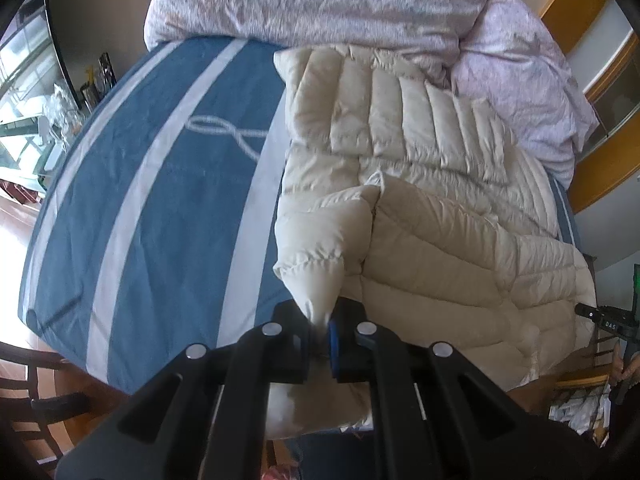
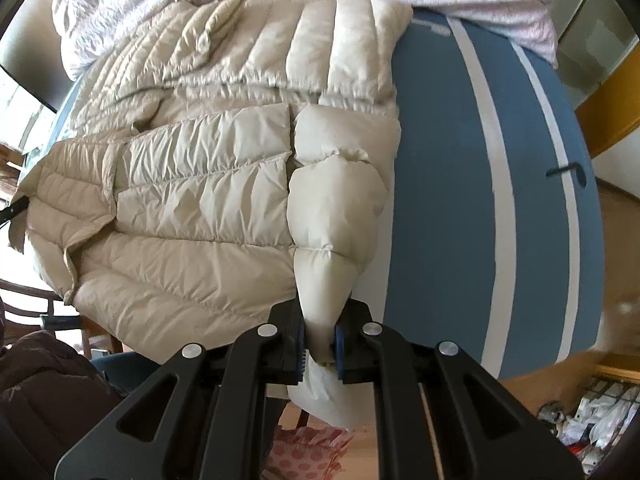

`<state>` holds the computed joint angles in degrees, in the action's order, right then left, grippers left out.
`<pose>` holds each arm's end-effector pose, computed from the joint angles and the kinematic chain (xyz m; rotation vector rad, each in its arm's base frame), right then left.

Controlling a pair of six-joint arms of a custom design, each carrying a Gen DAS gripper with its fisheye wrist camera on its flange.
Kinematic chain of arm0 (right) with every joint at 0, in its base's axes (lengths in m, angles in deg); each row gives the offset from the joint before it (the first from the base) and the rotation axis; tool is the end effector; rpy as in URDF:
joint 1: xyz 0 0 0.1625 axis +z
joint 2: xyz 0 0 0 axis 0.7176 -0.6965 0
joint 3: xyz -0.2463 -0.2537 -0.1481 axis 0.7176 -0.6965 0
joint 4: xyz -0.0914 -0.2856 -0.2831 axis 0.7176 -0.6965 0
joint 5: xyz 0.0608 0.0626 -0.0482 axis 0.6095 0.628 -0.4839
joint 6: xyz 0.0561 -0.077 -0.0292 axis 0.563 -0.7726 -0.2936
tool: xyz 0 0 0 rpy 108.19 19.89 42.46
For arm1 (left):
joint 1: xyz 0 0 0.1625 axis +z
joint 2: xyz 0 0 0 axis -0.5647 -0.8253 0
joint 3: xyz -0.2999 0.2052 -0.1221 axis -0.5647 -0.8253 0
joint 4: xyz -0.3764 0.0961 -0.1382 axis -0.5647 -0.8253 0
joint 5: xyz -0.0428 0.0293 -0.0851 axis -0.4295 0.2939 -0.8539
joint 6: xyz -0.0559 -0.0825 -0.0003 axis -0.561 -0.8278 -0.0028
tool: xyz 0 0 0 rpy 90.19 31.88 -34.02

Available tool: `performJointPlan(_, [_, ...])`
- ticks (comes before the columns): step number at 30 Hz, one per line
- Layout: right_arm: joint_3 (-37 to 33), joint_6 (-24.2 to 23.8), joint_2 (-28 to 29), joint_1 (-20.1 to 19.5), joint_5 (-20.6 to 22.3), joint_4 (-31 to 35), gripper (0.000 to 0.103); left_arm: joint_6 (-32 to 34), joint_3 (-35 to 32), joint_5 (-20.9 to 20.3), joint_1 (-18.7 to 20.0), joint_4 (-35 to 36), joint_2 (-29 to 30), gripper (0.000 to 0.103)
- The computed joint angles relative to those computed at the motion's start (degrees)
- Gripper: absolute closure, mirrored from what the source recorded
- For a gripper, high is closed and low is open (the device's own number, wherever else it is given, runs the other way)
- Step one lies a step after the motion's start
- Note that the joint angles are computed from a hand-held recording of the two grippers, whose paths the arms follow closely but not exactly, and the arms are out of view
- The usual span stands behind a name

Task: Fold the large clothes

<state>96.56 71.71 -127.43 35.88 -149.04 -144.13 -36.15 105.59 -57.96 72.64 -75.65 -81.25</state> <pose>0.0116 -0.4067 0.3982 -0.1712 -2.3800 0.3729 -0.3087 -0.4798 0.1300 0.3923 2.6004 -0.4004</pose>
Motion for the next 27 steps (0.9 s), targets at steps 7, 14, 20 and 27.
performJointPlan(7, [-4.09,-3.21,3.11,-0.7,0.89,-1.32,0.092,1.96,-5.01,2.06,0.84,-1.12,3.54,0.096])
performJointPlan(14, [-9.46,-4.54,7.43,-1.49,2.97,-1.3,0.092,4.04,-11.27,3.33,2.2,-2.29,7.91,0.096])
performJointPlan(20, [-17.92,0.48,10.78,-4.93,13.08,5.22,0.092,4.27,-18.03,1.36,4.69,-2.42,11.88,0.095])
performJointPlan(27, [-29.3,10.41,16.88,-10.23,27.43,10.54,0.092,3.61,-30.78,-0.78,8.1,0.69,19.61,0.094])
